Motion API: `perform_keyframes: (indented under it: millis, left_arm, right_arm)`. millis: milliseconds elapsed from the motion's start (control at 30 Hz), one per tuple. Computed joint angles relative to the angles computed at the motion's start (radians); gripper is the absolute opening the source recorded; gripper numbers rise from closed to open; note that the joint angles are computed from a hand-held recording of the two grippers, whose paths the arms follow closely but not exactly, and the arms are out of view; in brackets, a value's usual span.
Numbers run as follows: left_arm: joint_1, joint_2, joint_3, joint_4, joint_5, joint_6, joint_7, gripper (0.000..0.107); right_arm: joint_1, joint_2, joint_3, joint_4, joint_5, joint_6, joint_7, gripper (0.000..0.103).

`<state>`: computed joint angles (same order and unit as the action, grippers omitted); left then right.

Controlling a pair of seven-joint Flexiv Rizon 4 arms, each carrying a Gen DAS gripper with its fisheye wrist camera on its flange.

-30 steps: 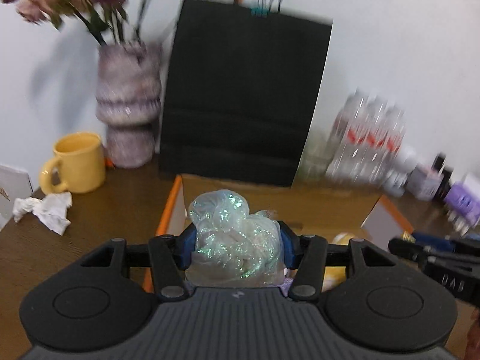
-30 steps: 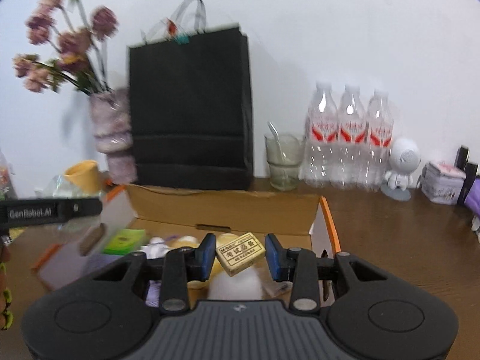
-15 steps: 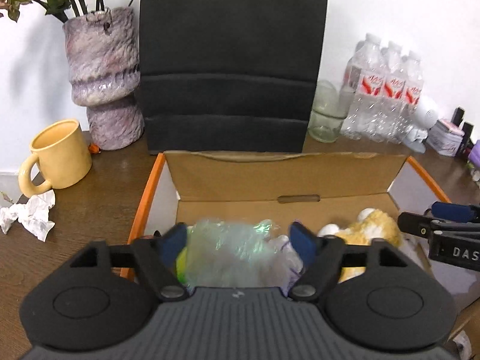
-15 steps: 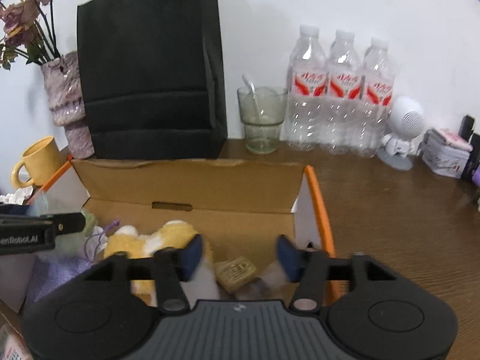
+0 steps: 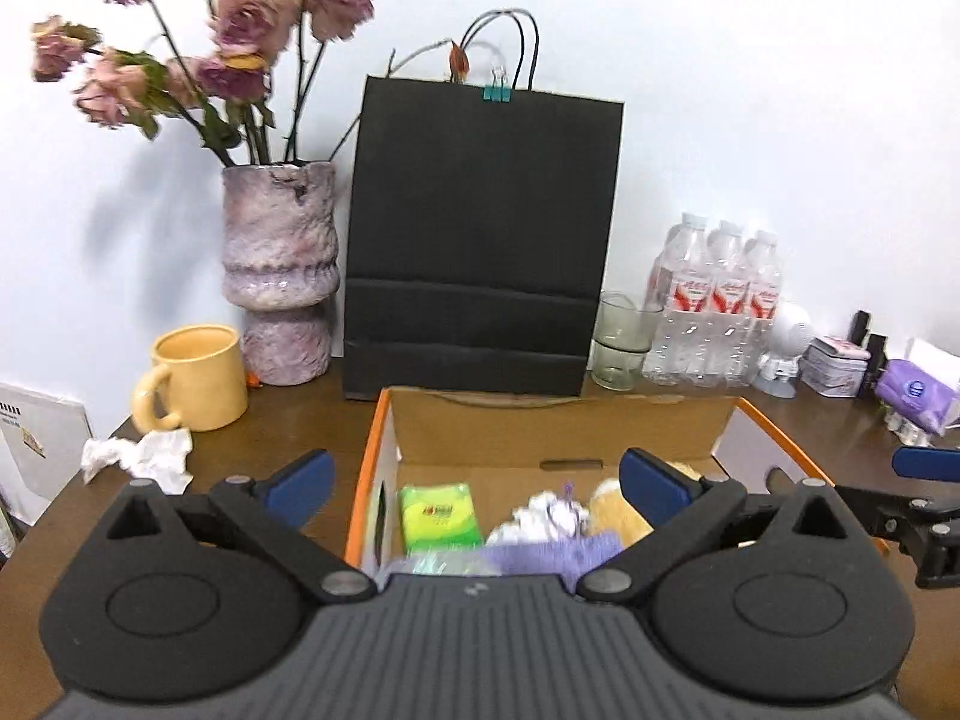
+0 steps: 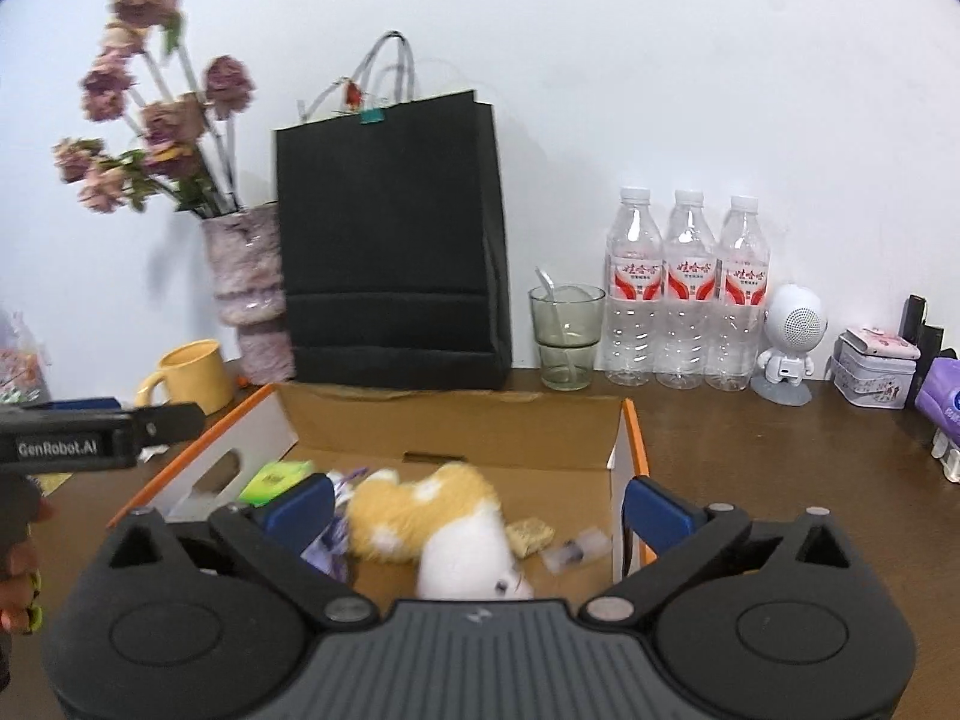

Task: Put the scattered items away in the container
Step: 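Move both grippers back toward the white wipes pack and black stick packet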

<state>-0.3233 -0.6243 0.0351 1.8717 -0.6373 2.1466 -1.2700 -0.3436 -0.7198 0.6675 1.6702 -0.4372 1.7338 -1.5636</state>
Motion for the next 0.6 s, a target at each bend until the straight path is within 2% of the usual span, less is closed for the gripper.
perform_keyframes:
  millis: [67, 133, 233, 333, 467, 600]
  left_arm:
    - [0.045, 0.03, -0.04, 0.069, 0.072, 0.037, -0.061, 0.103]
    - [0.086, 0.058, -0.071, 0.136, 0.138, 0.063, -0.134, 0.103]
    - [0.097, 0.082, -0.071, 0.209, 0.179, 0.091, -0.195, 0.103]
    - [0.094, 0.099, -0.061, 0.255, 0.21, 0.084, -0.205, 0.103]
    - [0.052, 0.096, -0.036, 0.284, 0.184, 0.065, -0.18, 0.103]
    - [0.015, 0.077, -0.023, 0.292, 0.144, 0.064, -0.17, 0.103]
  right_arm:
    - [-0.029, 0.017, 0.015, 0.045, -0.008, 0.022, -0.016, 0.103]
    - [-0.014, 0.057, -0.037, 0.1, -0.008, 0.07, -0.01, 0.103]
    - [0.016, 0.111, -0.121, 0.176, -0.011, 0.122, 0.015, 0.103]
    - [0.049, 0.149, -0.203, 0.244, -0.009, 0.16, 0.038, 0.103]
    - [0.101, 0.169, -0.309, 0.294, -0.009, 0.156, 0.082, 0.103]
    - [0.195, 0.185, -0.435, 0.33, 0.021, 0.164, 0.114, 0.102]
